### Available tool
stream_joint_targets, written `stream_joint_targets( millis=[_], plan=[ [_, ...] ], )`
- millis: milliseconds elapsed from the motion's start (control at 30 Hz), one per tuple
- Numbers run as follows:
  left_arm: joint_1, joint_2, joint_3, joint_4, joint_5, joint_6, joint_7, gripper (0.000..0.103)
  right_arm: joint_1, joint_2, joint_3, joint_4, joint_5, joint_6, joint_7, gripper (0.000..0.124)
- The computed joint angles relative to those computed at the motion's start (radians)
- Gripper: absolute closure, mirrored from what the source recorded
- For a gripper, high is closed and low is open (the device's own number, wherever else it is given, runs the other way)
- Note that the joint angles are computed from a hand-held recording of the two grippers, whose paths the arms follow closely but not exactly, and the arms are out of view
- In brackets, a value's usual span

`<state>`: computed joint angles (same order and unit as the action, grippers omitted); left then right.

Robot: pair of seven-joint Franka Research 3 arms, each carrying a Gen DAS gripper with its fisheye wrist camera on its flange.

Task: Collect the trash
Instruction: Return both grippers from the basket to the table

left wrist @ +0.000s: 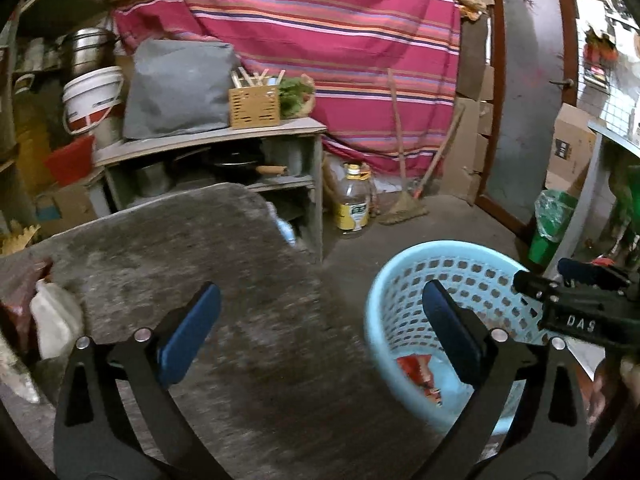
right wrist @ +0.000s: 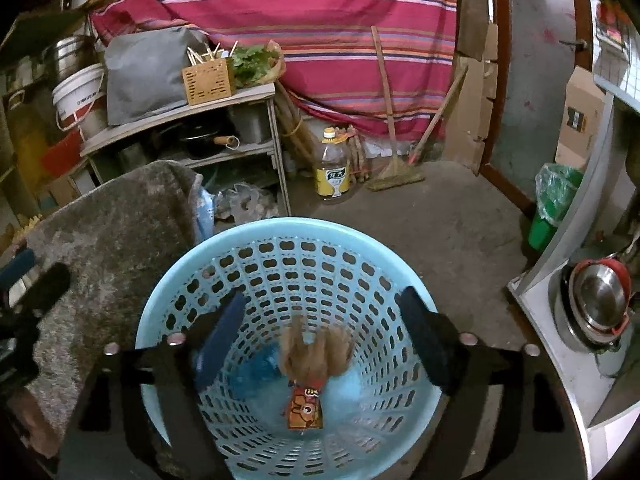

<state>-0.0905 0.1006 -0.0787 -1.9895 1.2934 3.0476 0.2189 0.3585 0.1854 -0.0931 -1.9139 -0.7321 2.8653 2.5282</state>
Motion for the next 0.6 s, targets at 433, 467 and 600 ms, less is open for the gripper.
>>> stream_joint_targets(
  millis=[433,467,600],
  plan=[
    [0.198,-0.267,0.009,-0.264,0.170,-0.049,-0.136,0.005,0.099,0.058,0.029,0.096,-0.051,-0.010,0.045,0.028],
    [0.214,-0.277,0.009,-0.277,0.170,-0.048,-0.134,0.005,0.110,0.067,0.030,0.106,-0.047,-0.010,0.038,0.028],
    [0.281,-0.319,0.025,-0.327,0.169,-0.043,-0.129,0.005,0.155,0.105,0.035,0.147,-0.011,-0.011,-0.011,0.028]
  ],
)
